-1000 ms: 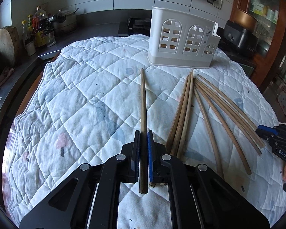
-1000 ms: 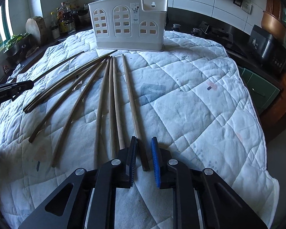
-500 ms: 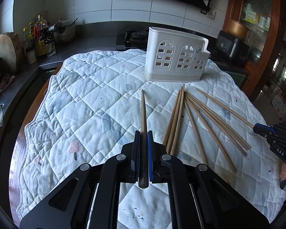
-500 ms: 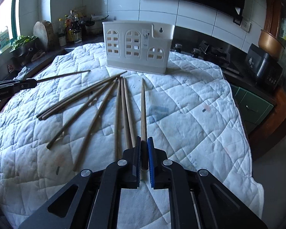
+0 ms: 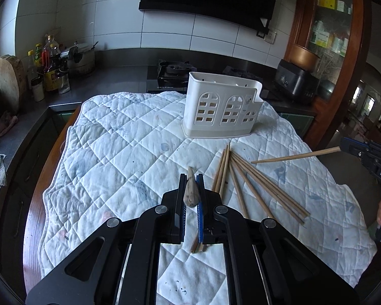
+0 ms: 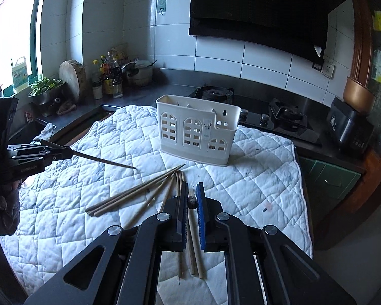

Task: Organize utensils
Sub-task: 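Lift the left gripper's chopstick toward the white holder while the right gripper carries its chopstick there, then drop the left gripper's chopstick into the holder and open while the right gripper releases its chopstick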

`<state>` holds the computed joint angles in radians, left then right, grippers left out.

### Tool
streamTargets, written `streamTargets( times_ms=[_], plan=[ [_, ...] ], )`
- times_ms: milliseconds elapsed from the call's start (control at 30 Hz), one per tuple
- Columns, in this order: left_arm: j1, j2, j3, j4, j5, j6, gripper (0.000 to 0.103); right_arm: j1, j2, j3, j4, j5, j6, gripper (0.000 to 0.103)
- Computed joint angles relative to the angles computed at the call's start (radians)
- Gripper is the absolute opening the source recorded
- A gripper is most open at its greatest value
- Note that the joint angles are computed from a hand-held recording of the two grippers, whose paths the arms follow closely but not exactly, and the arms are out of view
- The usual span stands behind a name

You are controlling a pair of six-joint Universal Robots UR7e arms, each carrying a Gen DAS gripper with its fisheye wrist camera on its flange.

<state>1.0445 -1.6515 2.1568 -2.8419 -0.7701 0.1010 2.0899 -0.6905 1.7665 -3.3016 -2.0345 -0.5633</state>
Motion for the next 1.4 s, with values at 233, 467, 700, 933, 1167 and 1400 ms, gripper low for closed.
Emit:
streamTargets(
  times_ms=[233,467,700,933,1167,1400],
  plan=[
    [-0.023,0.029,-0.1,0.042,-0.003,0.052,0.006,0.019,-0.007,-0.158,0.181,-0.006,0.038,0.007],
    [-0.051,0.085,-0.22,0.076,-0.025,0.087,0.005,0.032,0.017,-0.338,0.323,-0.018,0.07,0.007],
    [-0.098,0.194,-0.38,-0.001,-0.019,0.197,0.005,0.042,0.065,-0.511,0.412,-0.033,0.08,0.007],
    [-0.1,0.362,-0.563,-0.166,-0.037,0.341,0.005,0.028,0.124,-0.625,0.446,-0.027,0.066,0.007],
    [-0.039,0.514,-0.712,-0.206,-0.045,0.356,0.005,-0.002,0.172,-0.69,0.482,-0.008,0.061,0.007],
    [0.021,0.573,-0.764,-0.128,-0.026,0.28,0.005,-0.028,0.198,-0.701,0.503,0.005,0.065,0.007]
  ],
)
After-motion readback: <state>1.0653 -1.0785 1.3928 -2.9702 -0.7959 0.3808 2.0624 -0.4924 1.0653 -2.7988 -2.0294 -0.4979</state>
